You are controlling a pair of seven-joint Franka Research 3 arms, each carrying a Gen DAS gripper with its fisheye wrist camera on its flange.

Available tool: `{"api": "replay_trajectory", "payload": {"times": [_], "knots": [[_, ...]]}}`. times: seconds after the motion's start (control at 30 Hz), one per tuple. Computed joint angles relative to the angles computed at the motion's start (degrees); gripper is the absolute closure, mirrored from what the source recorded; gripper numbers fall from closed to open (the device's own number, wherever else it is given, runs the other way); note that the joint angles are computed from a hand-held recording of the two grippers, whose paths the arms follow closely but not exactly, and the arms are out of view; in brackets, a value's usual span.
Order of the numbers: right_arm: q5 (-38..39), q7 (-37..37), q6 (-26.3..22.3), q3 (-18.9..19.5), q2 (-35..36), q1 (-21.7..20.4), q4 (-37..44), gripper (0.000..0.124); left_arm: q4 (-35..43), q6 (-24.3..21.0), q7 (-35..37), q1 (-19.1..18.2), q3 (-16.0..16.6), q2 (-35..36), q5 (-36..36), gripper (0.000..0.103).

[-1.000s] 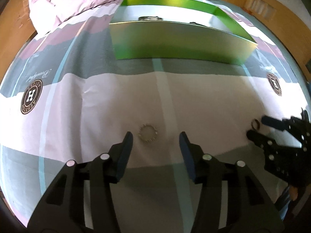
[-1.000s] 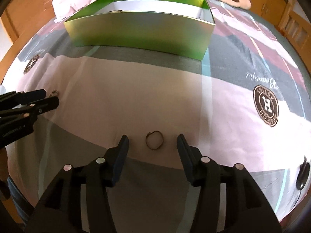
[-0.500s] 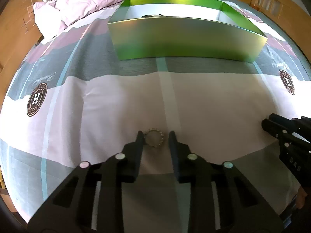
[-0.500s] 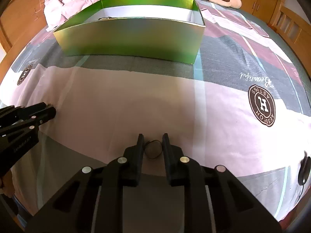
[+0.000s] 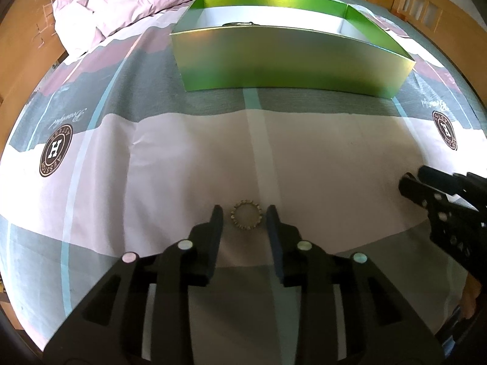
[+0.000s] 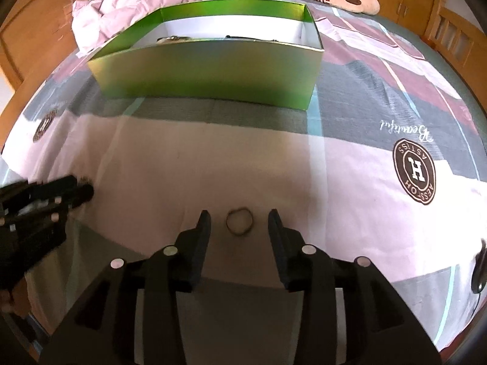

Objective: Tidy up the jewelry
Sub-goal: 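Close the right tool on the black ring while the left tool grasps the beaded ring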

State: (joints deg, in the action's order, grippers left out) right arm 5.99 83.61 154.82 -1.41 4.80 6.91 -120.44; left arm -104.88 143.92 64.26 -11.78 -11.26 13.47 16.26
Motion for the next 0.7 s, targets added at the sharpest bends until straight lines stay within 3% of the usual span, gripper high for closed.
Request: {"api": "replay_trajectory", "payload": {"times": [0.13, 0.4, 0.47, 0.5, 0.57, 0.7], "knots": [[1.43, -2.22, 0.69, 0.09, -1.07, -0.39, -2.11, 0.081, -0.11, 0.62, 0.29, 0.03, 0.03, 0.11, 0.04, 0.061], [-1.16, 0.01, 1.29, -0.19, 0.6, 0.19, -0.29, 0.084, 0.19, 1.58, 1.08, 0.3, -0.07, 0.66, -0.7, 0.061], [-2.32, 1.11, 1.22, -0.27, 1.01, 0.49, 0.19, 0.097, 0.47, 1.83, 1.48, 0.43, -0.13, 0.99, -1.12, 0.063], [-2.07, 0.87, 1.22, -0.16, 1.05, 0.5, 0.26, 0.104, 0.4, 2.09, 1.7, 0.5, -0.17, 1.0, -1.27, 0.07], [-2.87, 1.61, 1.2, -0.3, 1.01, 0.66, 0.25, 0.104, 0.12, 2.76, 2.39, 0.73, -0.33, 0.92, -1.96, 0.081], [-1.64, 1.21, 0.96, -0.16, 0.92, 0.42, 0.43, 0.105, -0.08, 3.21, 2.56, 0.6, -0.18, 0.75, -1.7, 0.082]]}}
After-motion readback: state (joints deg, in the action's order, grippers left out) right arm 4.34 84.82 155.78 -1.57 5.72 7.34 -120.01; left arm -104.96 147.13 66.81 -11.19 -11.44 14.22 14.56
